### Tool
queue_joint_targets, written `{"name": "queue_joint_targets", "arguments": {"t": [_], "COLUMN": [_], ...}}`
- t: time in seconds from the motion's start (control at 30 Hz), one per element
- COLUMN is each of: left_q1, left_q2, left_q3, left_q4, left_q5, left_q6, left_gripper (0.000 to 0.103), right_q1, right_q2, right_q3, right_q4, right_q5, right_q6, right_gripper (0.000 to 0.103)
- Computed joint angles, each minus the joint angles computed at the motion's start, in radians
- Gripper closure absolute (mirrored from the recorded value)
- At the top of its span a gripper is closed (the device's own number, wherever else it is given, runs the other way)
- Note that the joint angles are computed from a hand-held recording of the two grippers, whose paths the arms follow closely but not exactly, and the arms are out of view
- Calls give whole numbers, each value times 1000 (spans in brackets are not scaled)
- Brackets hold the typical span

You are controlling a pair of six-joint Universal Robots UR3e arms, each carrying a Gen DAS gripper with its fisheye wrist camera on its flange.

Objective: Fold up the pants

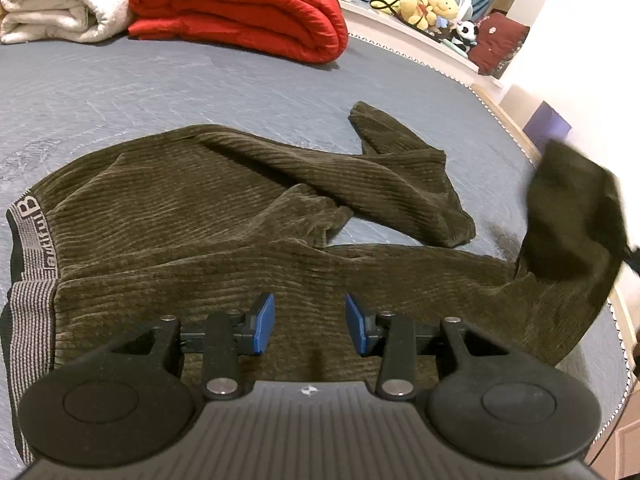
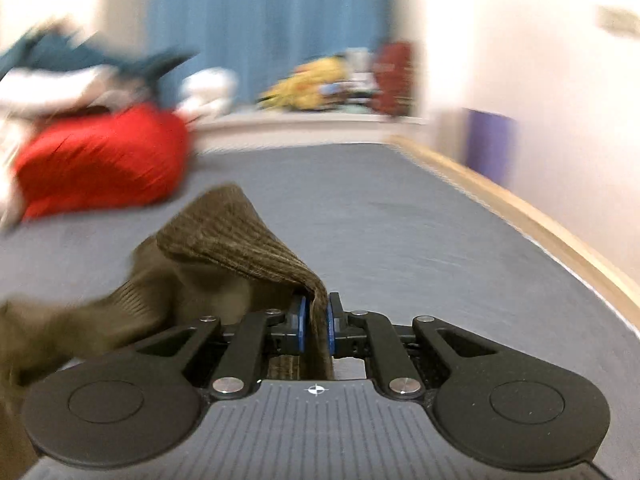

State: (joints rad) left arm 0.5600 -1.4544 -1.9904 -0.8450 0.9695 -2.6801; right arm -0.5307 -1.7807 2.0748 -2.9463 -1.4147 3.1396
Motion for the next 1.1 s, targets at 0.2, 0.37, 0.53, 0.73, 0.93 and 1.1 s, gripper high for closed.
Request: {"name": "queue_joint_targets", "arguments": {"t": [0.2, 0.37, 0.53, 0.73, 0.93, 1.1], "left_q1": [-24, -55, -43, 43, 182, 282], "left_q2": [14, 22, 24, 8, -15, -25], "left_q3": [-4, -14, -15, 9, 67, 85], "left_q4": [-13, 0, -4, -56, -153, -176], "left_q5": [-10, -4, -7, 0, 25, 59], "left_q6": [0, -15, 3, 82, 160, 195], "left_gripper": [59, 59, 51, 51, 49, 38], "right_q1": [-541, -745, -773, -698, -669, -521], "right_q2": [-311, -188, -90, 12, 67, 123], "right_q3": [162, 199, 211, 202, 231, 165], "right_q4": [410, 582, 412, 236, 10, 6], "right_q5": [143, 184, 252, 168, 93, -159], "right_q6": [110, 98, 60, 109, 179, 236], "right_gripper": [94, 87, 45, 95, 96, 64]}}
